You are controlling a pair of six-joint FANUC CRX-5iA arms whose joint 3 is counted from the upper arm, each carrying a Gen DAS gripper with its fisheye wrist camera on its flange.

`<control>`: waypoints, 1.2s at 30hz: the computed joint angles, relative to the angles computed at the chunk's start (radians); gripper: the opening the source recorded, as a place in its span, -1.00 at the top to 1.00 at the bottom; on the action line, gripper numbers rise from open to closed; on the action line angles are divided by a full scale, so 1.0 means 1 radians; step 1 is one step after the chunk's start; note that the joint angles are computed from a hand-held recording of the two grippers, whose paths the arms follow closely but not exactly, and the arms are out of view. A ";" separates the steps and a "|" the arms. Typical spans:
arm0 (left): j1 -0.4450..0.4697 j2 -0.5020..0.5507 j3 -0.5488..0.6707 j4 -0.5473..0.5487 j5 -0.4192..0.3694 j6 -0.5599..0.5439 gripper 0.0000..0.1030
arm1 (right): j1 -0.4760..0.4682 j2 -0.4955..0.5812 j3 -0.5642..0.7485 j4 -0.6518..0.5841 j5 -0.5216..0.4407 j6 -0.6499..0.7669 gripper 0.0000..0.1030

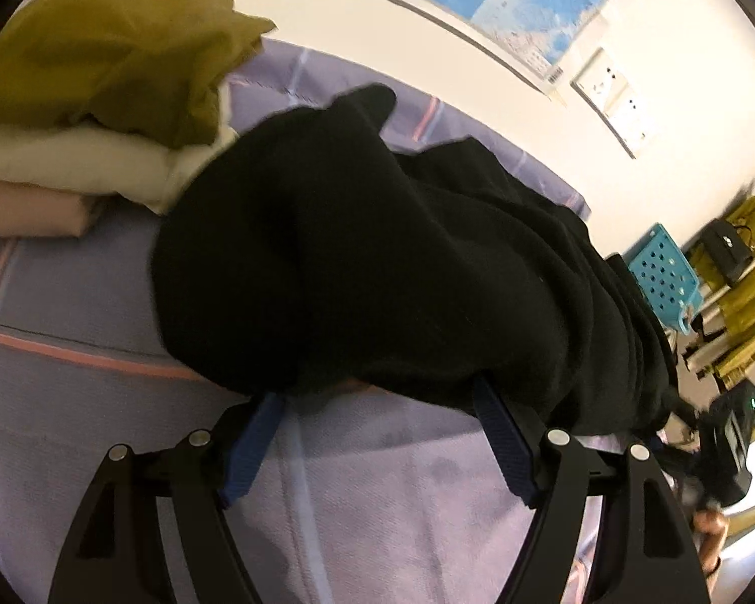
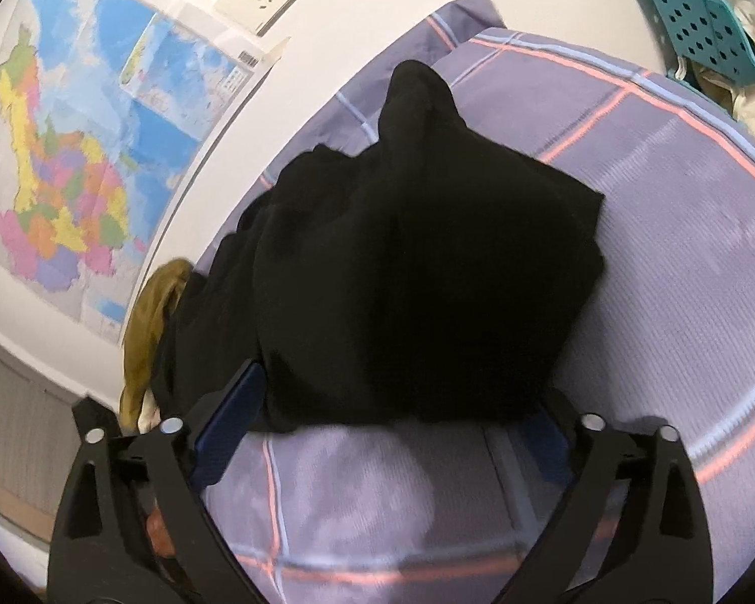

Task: Fold large clothes
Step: 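Lift the folded coat with both grippers and swing it over the clothes stack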

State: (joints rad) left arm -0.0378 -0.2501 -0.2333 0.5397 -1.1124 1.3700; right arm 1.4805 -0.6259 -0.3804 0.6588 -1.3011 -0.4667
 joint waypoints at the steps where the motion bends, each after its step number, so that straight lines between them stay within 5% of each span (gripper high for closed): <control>1: -0.001 -0.001 -0.004 0.009 -0.004 -0.017 -0.43 | -0.024 0.013 0.006 -0.007 0.009 0.015 -0.91; 10: 0.034 0.083 -0.014 0.206 -0.021 -0.062 -0.48 | -0.185 0.067 -0.012 0.003 0.165 0.068 -0.91; 15: 0.006 0.036 -0.093 0.300 0.149 -0.093 -0.48 | -0.223 0.070 -0.039 0.042 0.230 0.043 -0.91; 21: 0.063 -0.022 -0.258 0.575 0.160 -0.194 -0.50 | -0.201 0.051 -0.044 0.030 0.234 0.083 -0.91; 27: 0.048 0.018 -0.164 0.478 0.162 -0.136 -0.62 | -0.237 0.075 -0.017 -0.020 0.249 0.122 -0.91; 33: 0.053 0.016 -0.237 0.666 0.212 -0.119 -0.62 | -0.268 0.081 -0.018 -0.034 0.285 0.120 -0.91; 36: 0.067 0.053 -0.174 0.529 0.180 -0.032 -0.62 | -0.273 0.101 0.009 -0.066 0.267 0.171 -0.91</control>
